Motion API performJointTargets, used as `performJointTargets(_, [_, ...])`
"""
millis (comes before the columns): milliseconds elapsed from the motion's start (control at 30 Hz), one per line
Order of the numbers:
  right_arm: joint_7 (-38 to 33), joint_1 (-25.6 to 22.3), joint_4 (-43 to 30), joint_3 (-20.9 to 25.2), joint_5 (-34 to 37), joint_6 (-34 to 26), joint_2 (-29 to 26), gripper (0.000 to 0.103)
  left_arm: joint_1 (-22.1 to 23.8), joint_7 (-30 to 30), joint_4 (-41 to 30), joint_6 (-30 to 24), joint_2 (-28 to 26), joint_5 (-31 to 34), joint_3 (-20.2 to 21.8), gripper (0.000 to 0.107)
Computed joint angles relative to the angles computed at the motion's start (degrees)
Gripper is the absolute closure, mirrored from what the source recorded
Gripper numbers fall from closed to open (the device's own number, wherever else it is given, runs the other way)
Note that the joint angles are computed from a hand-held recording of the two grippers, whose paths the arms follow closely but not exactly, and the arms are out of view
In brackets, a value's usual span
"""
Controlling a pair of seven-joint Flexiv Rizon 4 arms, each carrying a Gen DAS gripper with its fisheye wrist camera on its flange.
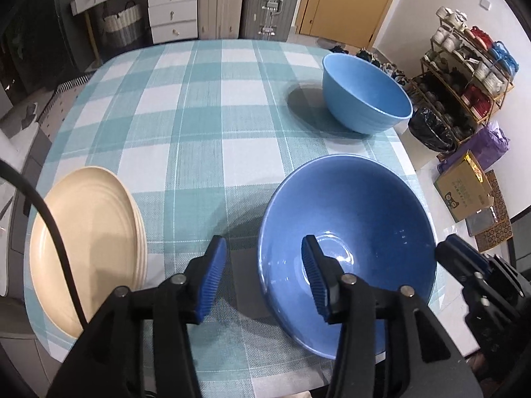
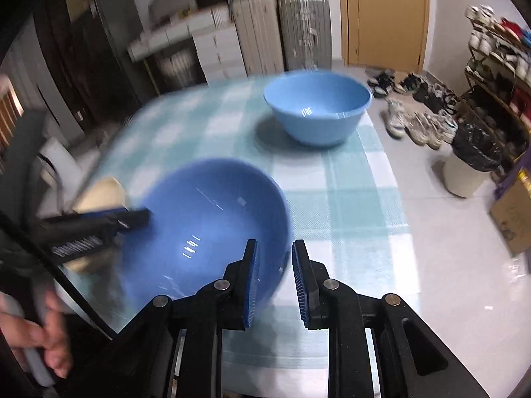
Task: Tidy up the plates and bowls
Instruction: 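Withdraw both tools from the nested blue bowls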
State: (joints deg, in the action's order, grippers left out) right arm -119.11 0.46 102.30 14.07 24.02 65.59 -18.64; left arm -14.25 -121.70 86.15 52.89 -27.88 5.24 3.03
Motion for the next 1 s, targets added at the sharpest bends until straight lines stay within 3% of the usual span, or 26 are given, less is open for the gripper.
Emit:
performJointTargets(67, [-2.58,-1.87,0.2,2.2,5.45,2.04,0.81,0.079,-0.43,-0.59,0.26,0.57,0.31,0.79,0.39,0.059])
performJointTargets(133, [-7.3,-4.0,0.37,4.77,12.6,4.36,1.5,0.062,-0.79,-0.89,0.62,0.89,0.73,1.65,0.64,0.059])
performJointTargets(200, [-12.58,-5.78,0.24,6.6,19.56,5.71,1.84,0.05,-1.21,-1.73,1.23,0.89,1.38,2.59,1.14,0.059])
performJointTargets(400, [-23.65,-8.17,0.08,7.21,35.2,5.69,3.01,0.05,-1.86,-5.62,6.39,7.88,4.77,5.5,2.36,0.052])
performJointTargets(500, [-25.19,-7.12,0.08,5.31,37.38,5.42,3.49,0.047,-4.14,-9.84,6.62,10.04,5.65,11.58,4.82,0.043])
performJointTargets(533, [-25.8,-6.67,0.17,4.77,38.55,6.14,3.7,0.041,-4.49,-10.93,6.66,10.78,5.8,13.01,5.16,0.033])
performJointTargets(600, [-27.99,-6.37,0.05,3.91,41.2,5.88,4.2,0.034,-5.69,-14.41,6.7,12.73,6.06,16.83,6.54,0.024])
performJointTargets(733, [-32.97,-5.43,0.39,2.38,46.32,5.8,5.7,0.019,-6.89,-19.04,6.51,16.73,5.78,21.96,7.9,0.02])
performJointTargets(867, [-38.61,-4.84,0.72,0.69,50.26,1.69,7.28,0.015,-7.67,-20.73,5.82,18.9,4.72,25.4,8.71,0.016])
performJointTargets(933, [-40.96,-3.56,1.25,-0.16,51.37,2.27,8.01,0.013,-7.38,-20.09,5.98,19.19,4.52,25.15,8.36,0.015])
performJointTargets(1000, [-43.36,-2.77,1.65,-0.89,53.05,2.46,8.74,0.009,-8.54,-23.52,6.58,20.18,4.99,26.3,9.79,0.015])
